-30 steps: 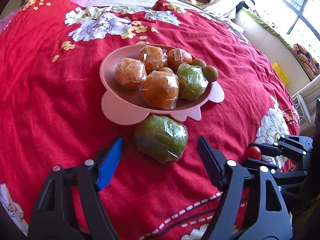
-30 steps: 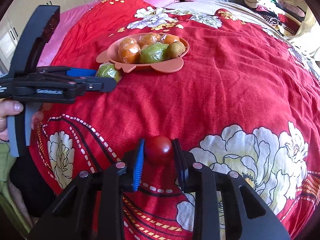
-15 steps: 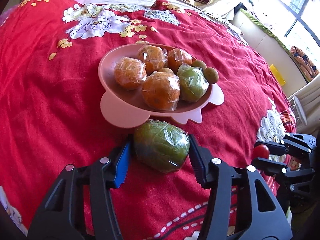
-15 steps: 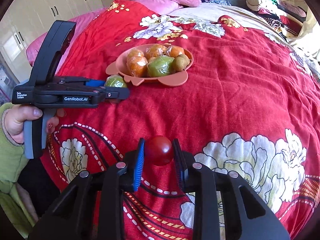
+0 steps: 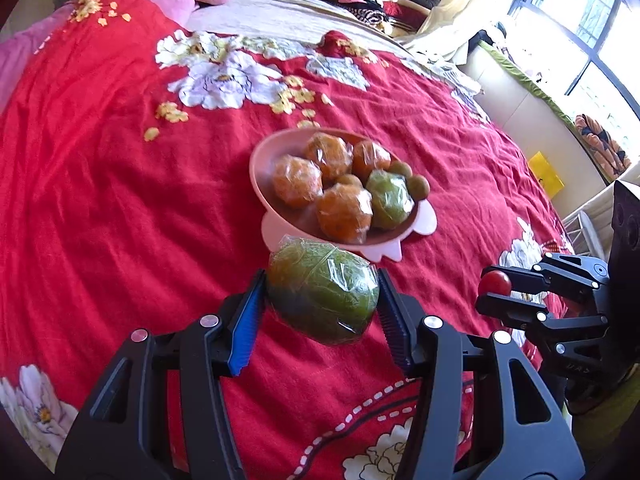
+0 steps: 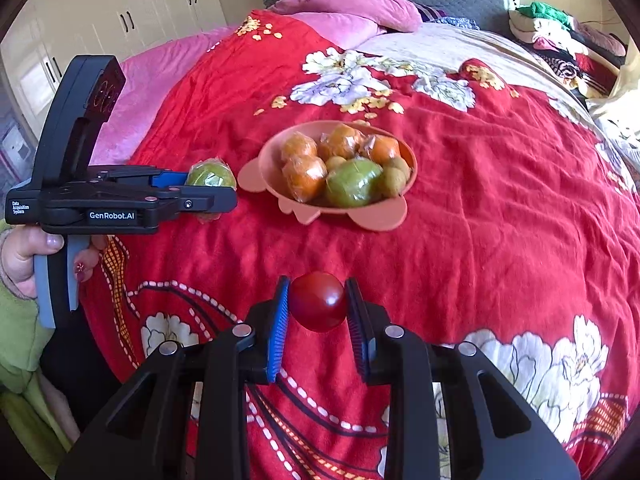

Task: Organize fruits
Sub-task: 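Carry the tomato with the right tool while the left tool carries the green bagged fruit over the plate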

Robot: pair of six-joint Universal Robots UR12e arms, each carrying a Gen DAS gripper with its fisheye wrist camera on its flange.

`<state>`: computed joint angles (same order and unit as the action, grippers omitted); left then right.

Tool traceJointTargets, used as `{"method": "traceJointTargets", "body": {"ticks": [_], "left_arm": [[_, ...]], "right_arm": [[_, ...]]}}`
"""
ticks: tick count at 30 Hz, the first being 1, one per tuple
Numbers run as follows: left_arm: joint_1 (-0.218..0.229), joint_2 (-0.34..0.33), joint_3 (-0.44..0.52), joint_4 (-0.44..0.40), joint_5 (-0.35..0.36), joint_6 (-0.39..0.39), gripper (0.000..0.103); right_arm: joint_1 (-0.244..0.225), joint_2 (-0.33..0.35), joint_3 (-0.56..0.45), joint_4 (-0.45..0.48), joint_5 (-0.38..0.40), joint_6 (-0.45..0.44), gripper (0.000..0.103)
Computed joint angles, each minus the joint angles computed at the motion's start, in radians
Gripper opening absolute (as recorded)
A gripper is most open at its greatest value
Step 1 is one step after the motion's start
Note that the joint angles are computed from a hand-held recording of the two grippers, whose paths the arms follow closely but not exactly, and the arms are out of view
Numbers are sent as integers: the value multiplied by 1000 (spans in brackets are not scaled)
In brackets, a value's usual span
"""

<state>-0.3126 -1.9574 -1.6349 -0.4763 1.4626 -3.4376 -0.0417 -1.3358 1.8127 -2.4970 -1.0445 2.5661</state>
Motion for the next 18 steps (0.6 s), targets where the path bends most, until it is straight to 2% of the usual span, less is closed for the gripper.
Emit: {"method": "traceJointTargets", "body": {"ticks": [18], "left_arm": [[7,-64,98,-54,17,56,45]], "right_arm": [[26,77,-121,-24,9,52,26]]}}
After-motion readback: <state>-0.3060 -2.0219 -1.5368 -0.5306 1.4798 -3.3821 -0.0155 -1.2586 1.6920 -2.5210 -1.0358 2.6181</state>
